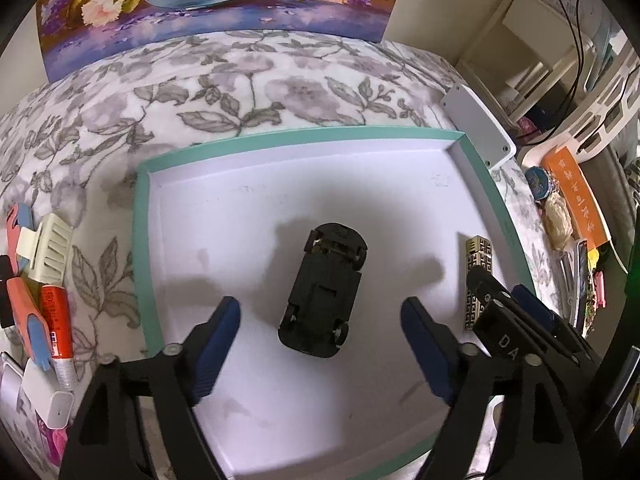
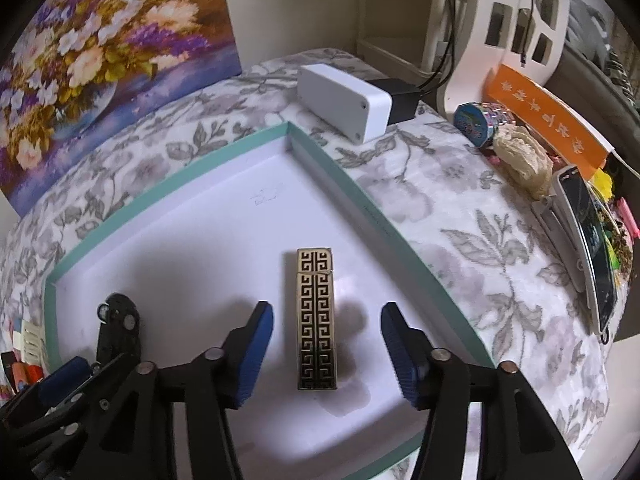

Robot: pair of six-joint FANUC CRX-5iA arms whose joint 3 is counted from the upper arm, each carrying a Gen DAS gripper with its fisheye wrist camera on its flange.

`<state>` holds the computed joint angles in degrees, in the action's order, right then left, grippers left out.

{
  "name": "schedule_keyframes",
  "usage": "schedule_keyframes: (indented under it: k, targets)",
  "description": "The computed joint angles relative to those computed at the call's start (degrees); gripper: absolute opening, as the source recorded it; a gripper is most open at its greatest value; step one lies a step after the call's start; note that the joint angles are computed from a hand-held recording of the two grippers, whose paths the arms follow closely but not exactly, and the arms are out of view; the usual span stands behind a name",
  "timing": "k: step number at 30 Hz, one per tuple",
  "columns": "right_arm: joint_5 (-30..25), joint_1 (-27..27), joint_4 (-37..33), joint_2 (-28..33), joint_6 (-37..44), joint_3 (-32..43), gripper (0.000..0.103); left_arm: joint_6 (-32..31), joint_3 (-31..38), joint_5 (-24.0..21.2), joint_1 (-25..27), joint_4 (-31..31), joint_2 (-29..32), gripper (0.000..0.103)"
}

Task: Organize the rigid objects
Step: 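Release the black car into the tray with the left tool while the right releases the block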

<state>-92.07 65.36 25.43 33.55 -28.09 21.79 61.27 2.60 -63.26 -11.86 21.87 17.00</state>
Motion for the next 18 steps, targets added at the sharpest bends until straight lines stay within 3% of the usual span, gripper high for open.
schedule_keyframes:
  k: [3,5,15,18]
  targets:
    - [-0.33,0.23,0.14,-0.14,-0.53,-0.04,0.069,-1.04,-0.86,-0.04,0.68,1.67,-0.62,0.090]
    - [-0.86,0.50,0.26,-0.11,-0.97,0.07,0.078,-1.61,-1.51,0.35,0.89,2.40,-1.12,0.097]
    - [-3.07,1.99,0.34,-0.60,-4.21,0.67,0.090,-3.79,-4.42,0.25,3.54,7.40,-3.86,0.098]
    - [-3.53,2.48,0.59,-0.51,-4.84,1.27,0.100,-4.10,-5.60,0.14,5.00,9.65,-4.70,0.098]
